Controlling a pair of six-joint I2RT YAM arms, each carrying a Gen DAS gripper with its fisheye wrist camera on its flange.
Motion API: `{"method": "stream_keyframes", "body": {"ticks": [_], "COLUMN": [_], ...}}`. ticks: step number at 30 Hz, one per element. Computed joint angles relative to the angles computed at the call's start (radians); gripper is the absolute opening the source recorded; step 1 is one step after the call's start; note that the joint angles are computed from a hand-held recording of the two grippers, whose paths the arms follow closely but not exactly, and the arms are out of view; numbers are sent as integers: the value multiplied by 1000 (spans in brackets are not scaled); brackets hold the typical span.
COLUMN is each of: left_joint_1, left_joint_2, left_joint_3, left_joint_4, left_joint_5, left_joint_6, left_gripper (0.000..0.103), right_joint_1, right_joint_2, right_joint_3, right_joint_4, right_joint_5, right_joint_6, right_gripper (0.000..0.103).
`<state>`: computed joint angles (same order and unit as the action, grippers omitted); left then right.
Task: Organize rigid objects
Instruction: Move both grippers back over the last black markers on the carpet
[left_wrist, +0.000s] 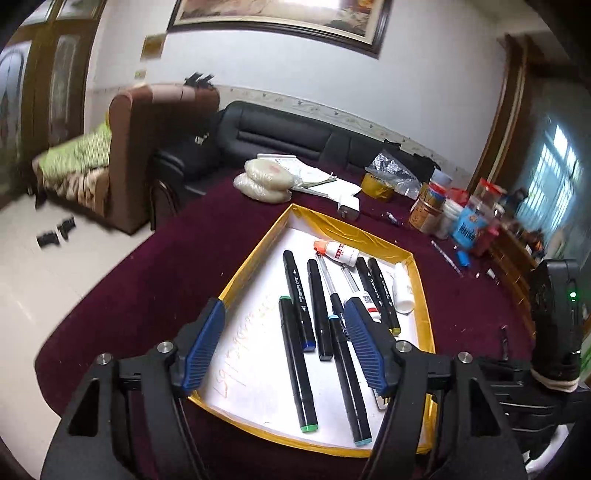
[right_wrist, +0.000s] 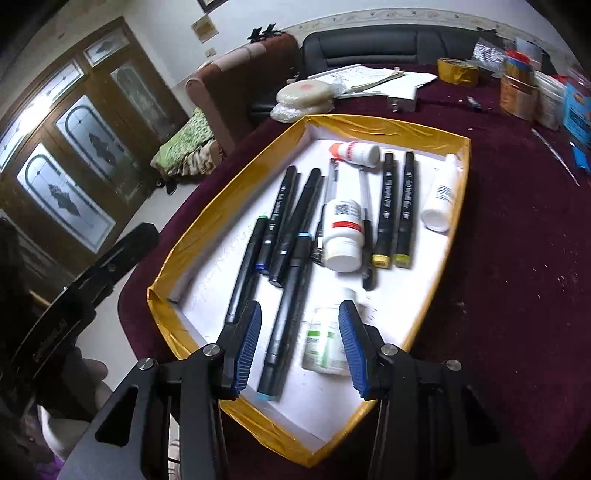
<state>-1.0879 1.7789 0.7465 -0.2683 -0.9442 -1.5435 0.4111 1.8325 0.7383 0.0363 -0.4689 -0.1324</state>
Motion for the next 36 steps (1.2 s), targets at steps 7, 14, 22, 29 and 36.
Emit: {"method": "stream_keyframes", "body": {"ticks": [7, 14, 22, 29, 36], "left_joint_1": [24, 28, 32, 35, 34], "left_joint_2": [71, 115, 146, 166, 187], "left_joint_3": [106, 177, 219, 245, 267], "left_joint_4": [-71, -147, -158, -147, -65], "left_joint_5": [50, 72, 104, 129, 160], "left_joint_6": [52, 50, 79, 110, 184], "left_gripper": [70, 73, 73, 73, 73], "right_joint_1": [-32, -64, -94, -119, -216], "right_joint_2": [-62, -75, -73, -78, -47], "right_joint_3": [-127, -151, -166, -172, -151], "right_joint_4": [166, 183, 190, 183, 168], "right_joint_5": [74, 70, 51, 37, 2], "right_joint_6": [2, -25, -36, -46, -46], "right_gripper": [50, 51, 52, 52, 52]}}
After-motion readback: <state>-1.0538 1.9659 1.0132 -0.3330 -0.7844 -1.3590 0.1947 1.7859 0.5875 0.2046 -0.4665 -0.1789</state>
